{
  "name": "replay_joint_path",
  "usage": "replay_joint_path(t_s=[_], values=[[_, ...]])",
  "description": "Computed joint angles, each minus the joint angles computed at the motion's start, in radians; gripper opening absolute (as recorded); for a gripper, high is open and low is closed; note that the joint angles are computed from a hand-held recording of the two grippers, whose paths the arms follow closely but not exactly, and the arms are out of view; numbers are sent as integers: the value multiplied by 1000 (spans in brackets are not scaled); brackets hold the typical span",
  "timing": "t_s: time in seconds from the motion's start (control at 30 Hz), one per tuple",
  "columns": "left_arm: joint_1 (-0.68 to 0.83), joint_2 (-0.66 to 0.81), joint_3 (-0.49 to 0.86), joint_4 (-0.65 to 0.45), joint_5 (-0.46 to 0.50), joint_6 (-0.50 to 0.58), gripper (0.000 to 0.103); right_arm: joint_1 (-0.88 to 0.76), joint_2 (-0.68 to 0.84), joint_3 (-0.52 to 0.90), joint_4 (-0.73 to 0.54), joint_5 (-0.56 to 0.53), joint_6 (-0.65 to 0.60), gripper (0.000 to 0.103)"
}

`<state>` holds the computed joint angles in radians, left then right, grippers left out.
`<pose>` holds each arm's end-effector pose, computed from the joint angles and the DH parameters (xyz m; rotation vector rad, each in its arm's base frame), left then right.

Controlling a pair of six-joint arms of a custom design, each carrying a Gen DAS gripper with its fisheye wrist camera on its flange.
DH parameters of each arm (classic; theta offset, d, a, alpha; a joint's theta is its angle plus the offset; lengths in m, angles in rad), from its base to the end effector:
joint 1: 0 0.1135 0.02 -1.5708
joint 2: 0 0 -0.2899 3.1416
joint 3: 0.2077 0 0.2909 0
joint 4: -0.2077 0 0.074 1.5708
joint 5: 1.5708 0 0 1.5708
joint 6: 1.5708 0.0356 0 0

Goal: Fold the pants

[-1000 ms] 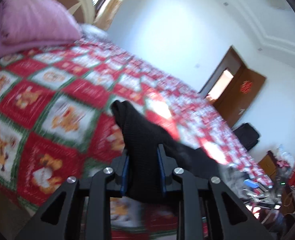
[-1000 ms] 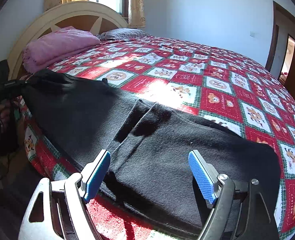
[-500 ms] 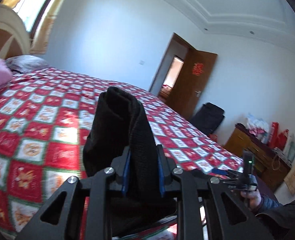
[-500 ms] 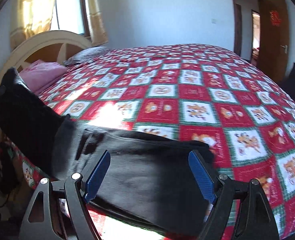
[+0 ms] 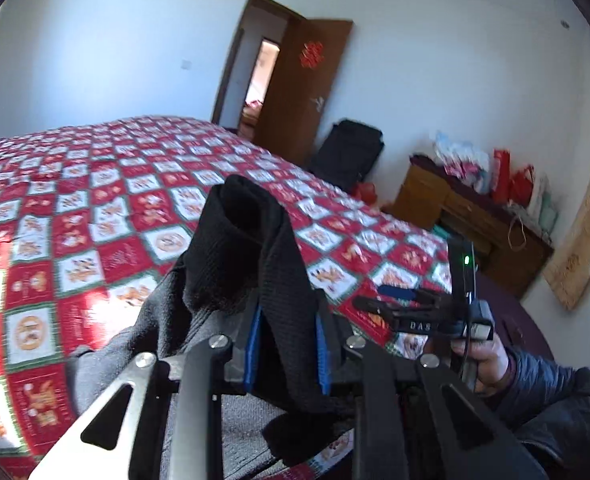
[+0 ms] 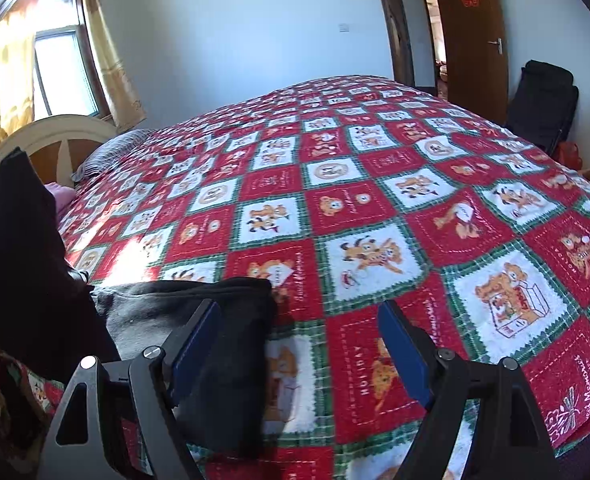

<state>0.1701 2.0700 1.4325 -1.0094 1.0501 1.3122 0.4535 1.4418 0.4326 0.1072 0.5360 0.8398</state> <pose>0.4155 0.0400 0.1554 1.1898 1.9450 -1.0327 0.2326 0.0932 0.1099 0.6571 2.2159 -0.0226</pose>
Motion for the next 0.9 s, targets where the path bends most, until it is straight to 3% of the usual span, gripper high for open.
replay_joint_path(t_s=[0.23,0.37,0.43,0.53,0.63,0.7,0.77,0.9], values=[[-161,-56,-208,283,-177,-135,24,-75,33,-34,112,-84,12,82],[-187,-71,-265,296,-205,-114,28,-106,45,-61,169,-126,20,82],[-177,-69,-255,228,-176,-56,37,-120,49,-77,204,-149,23,82],[-126,-105,-282,225,-114,-12,66,-127,39,-99,233,-163,29,82],[-54,-106,-261,226,-50,5,73,-101,-7,-105,213,-146,52,82],[-15,-101,-262,336,-38,-87,76,-48,-44,-84,174,-122,46,82],[25,-105,-301,527,-47,-204,79,10,-41,-39,146,-124,5,82],[64,-65,-345,863,-149,-433,96,109,84,104,14,-124,-15,82]])
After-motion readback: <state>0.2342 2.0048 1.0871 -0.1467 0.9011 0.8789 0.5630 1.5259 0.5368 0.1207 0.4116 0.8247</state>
